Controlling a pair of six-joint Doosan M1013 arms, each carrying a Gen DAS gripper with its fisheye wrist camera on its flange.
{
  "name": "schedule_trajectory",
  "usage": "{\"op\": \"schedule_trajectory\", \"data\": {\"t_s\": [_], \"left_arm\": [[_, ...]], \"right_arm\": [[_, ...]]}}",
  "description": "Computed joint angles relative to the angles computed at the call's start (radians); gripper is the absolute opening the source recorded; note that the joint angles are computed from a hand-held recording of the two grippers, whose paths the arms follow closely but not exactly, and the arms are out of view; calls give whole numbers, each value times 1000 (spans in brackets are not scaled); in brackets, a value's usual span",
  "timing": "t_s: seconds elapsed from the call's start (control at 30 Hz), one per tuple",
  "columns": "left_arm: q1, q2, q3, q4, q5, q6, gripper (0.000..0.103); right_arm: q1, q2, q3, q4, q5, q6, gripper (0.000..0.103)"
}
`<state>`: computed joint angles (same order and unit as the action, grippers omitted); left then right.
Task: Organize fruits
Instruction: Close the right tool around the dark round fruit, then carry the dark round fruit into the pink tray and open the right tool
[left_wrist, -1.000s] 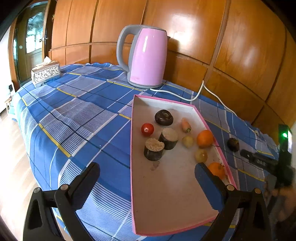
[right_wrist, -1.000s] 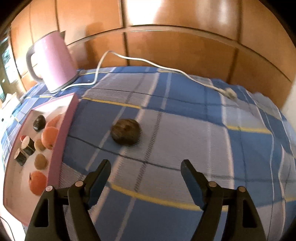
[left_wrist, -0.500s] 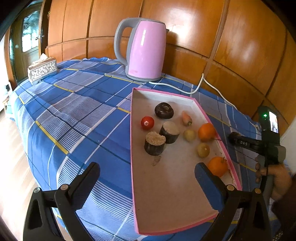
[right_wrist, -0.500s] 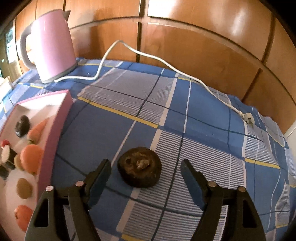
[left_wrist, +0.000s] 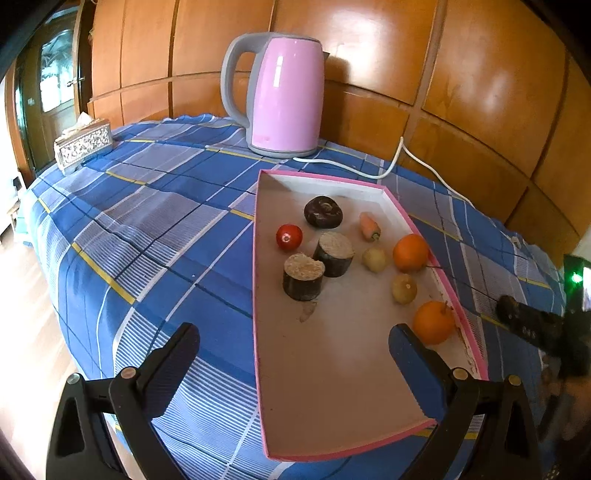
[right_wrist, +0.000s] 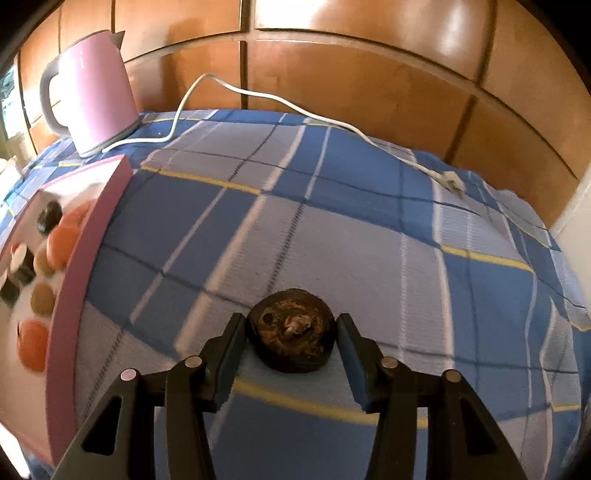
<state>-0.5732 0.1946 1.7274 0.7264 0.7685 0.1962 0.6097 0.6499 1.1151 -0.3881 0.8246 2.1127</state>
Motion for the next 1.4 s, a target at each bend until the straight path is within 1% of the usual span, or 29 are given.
{"op": "schedule_trajectory", "data": {"t_s": [0.17,0.3,0.4,0.43,0.53,0.67,0.7,0.73,0.77,0.8,0.97,1.07,1.23,1.27,1.3,1.33,1.4], "left_arm": [[-9,-1,-1,12,2,-1,103],[-17,-1,-2,13,3,14,103],[-20,-1,-4,9,1,24,103],[-21,-1,-5,10,2,26,103],[-23,0,-7,6,4,30,103],[-26,2,-10,2,4,41,103],[-27,2,-9,4,3,42,103],[-28,2,-10,4,0,45,103],[-29,3,-10,1,-2,49,103],[-28,3,-11,-2,-4,54,103],[-30,4,-10,-2,-6,54,103],[-30,5,-13,-3,2,55,103],[-28,3,-10,-2,8,43,103],[-27,3,-10,-4,8,42,103],[-26,2,-9,-5,9,39,103],[-26,1,-8,-4,9,35,103],[-25,0,-7,-1,11,30,103]], "right_arm": [[1,-56,100,-51,-50,50,51],[-2,-88,163,-91,-99,121,51],[-4,-92,181,-88,-115,148,51],[-5,-98,196,-99,-142,177,51],[-5,-101,206,-120,-159,216,51],[-12,-109,223,-96,-194,218,56],[-14,-111,226,-93,-200,220,61],[-14,-111,227,-90,-201,220,64],[-14,-111,226,-86,-199,216,71],[-14,-111,226,-81,-196,210,75],[-16,-111,215,-65,-164,185,76],[-16,-107,202,-86,-152,173,77],[-13,-82,155,-87,-115,122,75],[-12,-78,149,-87,-107,114,66],[-12,-75,143,-78,-105,101,51],[-12,-69,134,-58,-93,77,51],[-8,-68,132,-77,-85,88,50]]}}
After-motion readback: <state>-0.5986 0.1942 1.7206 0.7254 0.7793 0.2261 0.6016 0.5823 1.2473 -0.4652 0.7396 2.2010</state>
